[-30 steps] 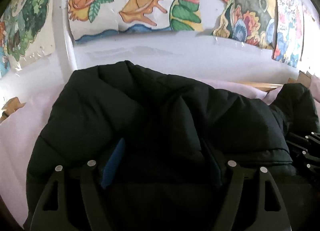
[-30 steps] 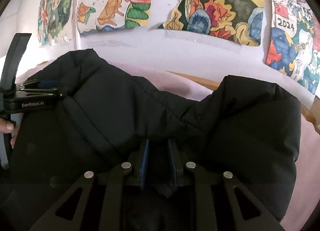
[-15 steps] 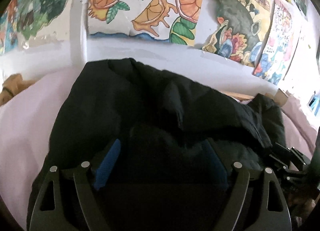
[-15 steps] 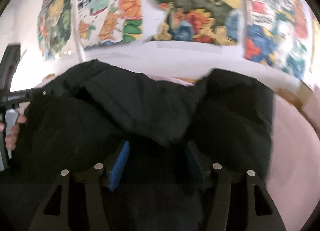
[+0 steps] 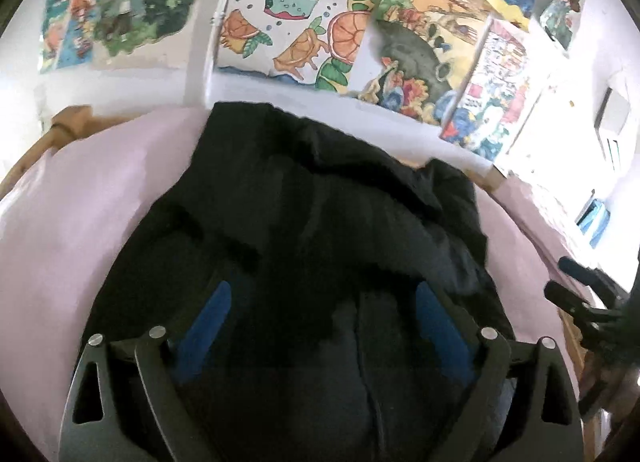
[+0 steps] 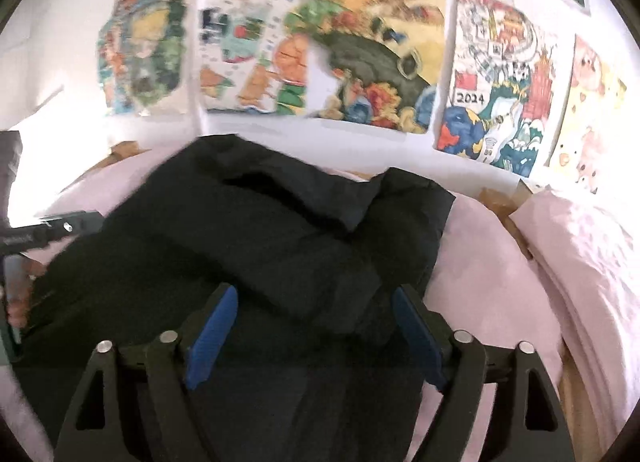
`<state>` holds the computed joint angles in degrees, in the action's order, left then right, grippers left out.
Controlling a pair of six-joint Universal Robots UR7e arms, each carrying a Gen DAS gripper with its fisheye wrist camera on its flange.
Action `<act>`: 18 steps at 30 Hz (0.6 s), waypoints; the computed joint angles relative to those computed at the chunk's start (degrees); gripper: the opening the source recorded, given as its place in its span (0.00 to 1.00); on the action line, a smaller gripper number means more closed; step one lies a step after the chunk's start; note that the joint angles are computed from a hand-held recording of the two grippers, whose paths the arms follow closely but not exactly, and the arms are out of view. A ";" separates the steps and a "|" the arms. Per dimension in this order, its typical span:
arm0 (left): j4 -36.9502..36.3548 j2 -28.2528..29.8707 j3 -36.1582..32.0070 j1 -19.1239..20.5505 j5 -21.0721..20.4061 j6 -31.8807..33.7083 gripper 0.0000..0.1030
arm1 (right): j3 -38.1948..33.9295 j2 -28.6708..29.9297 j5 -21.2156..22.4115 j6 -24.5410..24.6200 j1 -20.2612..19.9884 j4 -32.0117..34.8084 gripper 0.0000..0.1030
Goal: Fold large clothes
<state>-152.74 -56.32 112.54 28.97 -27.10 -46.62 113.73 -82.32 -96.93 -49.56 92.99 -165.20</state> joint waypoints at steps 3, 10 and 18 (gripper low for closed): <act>7.47 -2.90 1.85 -3.53 -1.44 -6.80 0.89 | 5.02 -6.51 -3.58 -0.73 2.77 3.01 0.91; 26.37 -7.28 4.74 -11.25 -1.54 -20.50 0.91 | 9.79 -16.19 -10.18 4.28 7.74 15.90 1.00; 40.46 -8.63 8.17 -17.47 -5.68 -28.62 0.91 | 14.89 -22.48 -15.87 8.94 8.53 24.48 1.00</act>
